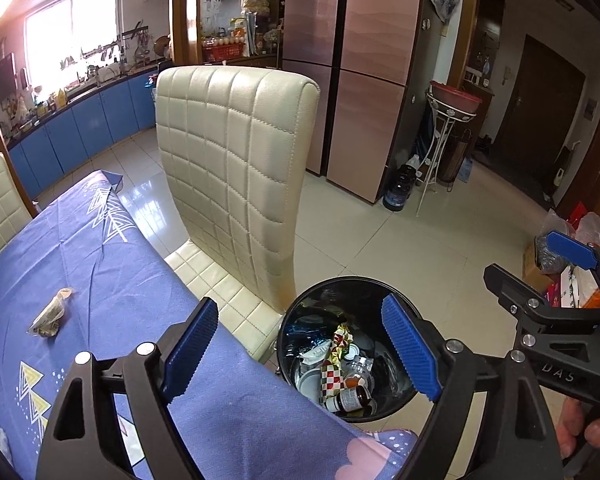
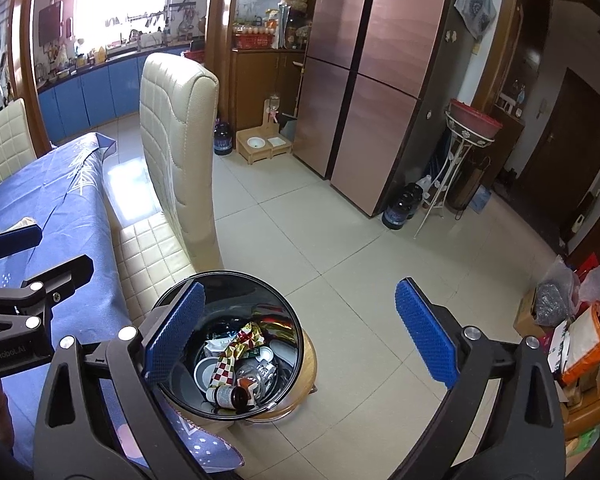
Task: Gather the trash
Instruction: 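Move both open grippers from the bin back over the table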
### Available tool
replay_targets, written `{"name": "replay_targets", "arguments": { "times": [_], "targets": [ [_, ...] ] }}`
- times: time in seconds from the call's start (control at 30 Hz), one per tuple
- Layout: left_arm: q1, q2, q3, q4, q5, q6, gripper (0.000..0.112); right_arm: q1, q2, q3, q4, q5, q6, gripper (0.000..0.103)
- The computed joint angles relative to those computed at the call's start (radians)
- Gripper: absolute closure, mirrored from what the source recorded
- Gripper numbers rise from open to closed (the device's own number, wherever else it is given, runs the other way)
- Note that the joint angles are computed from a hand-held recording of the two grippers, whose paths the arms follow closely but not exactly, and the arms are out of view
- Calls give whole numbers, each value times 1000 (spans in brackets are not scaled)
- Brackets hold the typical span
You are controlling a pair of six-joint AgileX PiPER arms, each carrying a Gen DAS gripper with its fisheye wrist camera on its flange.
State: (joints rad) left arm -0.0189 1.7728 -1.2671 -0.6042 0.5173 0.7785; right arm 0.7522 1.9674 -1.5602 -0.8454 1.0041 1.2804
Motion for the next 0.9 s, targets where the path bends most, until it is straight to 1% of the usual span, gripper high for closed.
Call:
{"name": "replay_targets", "arguments": {
  "times": [0.2, 0.37, 0.53, 0.63, 0.77, 0.9],
  "targets": [
    [58, -20, 21, -17, 5, 25, 30, 27, 35, -66, 16, 14, -31, 8],
    [129, -39, 44, -34, 9, 57, 30, 58, 98, -177, 41, 39, -85, 8],
    [211, -46, 54, -43, 11, 81, 30, 90, 195, -348, 74, 69, -175, 8],
    [262, -46, 59, -60, 17, 113, 30, 111, 270, -478, 97, 91, -239, 8],
    [324, -46, 61, -74, 31, 145, 30, 134, 370, -661, 139, 134, -326, 8],
    [380, -35, 47, -66, 45, 145, 30, 149, 467, -851, 178, 187, -411, 8]
  ]
}}
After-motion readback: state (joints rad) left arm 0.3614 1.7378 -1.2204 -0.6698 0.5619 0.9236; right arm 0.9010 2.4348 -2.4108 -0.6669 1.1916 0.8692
